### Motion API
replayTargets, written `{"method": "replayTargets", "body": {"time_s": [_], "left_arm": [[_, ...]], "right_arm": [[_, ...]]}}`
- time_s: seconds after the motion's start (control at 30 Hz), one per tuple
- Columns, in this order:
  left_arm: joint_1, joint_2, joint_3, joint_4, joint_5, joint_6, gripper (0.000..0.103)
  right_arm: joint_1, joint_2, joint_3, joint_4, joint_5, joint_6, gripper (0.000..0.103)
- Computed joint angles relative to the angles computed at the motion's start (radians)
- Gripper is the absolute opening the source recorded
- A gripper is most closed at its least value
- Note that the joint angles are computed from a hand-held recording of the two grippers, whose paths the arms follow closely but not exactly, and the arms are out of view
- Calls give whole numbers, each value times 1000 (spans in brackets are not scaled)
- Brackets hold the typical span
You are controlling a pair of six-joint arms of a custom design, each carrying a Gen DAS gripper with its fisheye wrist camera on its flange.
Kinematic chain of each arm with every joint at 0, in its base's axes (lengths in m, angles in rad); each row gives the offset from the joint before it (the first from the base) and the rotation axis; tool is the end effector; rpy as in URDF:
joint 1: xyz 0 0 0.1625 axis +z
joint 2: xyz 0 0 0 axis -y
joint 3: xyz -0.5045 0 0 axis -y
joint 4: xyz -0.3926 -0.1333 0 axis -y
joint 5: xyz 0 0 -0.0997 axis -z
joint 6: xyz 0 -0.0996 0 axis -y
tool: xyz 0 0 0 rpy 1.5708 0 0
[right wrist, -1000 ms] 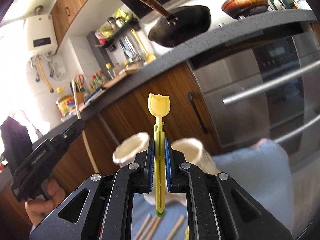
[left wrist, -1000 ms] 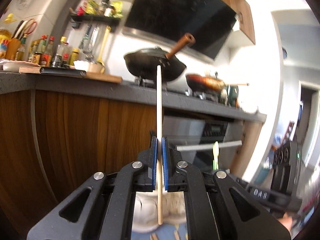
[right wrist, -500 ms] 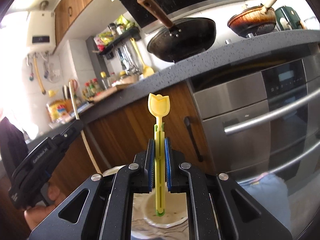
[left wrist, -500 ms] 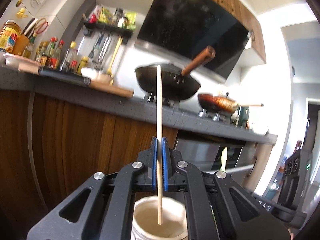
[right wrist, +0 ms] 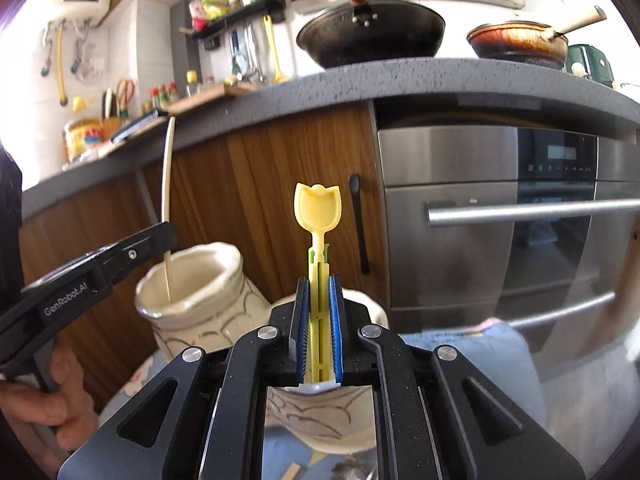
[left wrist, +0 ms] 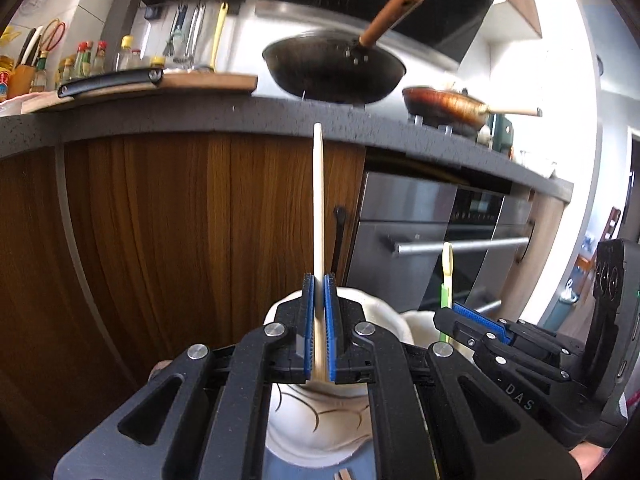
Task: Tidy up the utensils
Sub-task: 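Lift both held utensils and lower them into the white ceramic holder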
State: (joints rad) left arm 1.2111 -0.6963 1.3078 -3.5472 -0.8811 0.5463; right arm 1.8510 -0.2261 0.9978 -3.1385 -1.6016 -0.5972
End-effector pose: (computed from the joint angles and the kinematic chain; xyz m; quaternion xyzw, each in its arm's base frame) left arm -0.0990 -0.8219 0.3426 0.1279 0.7500 -0.5665 0.3165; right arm 0.3779 -0.8423 0.0034 0.3861 -0.8370 0.3804 0.0752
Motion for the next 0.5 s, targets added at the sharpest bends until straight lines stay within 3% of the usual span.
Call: {"method": "replayTargets", "body": {"time_s": [0.37,0.5], "left_arm": [[-2,30,-40,45,79,33,5],[-2,30,-39,37,80,32,14]], "right_arm": [[0,13,-36,58,-47,21,11],[-2,10,-30,48,-41,22,11]]}}
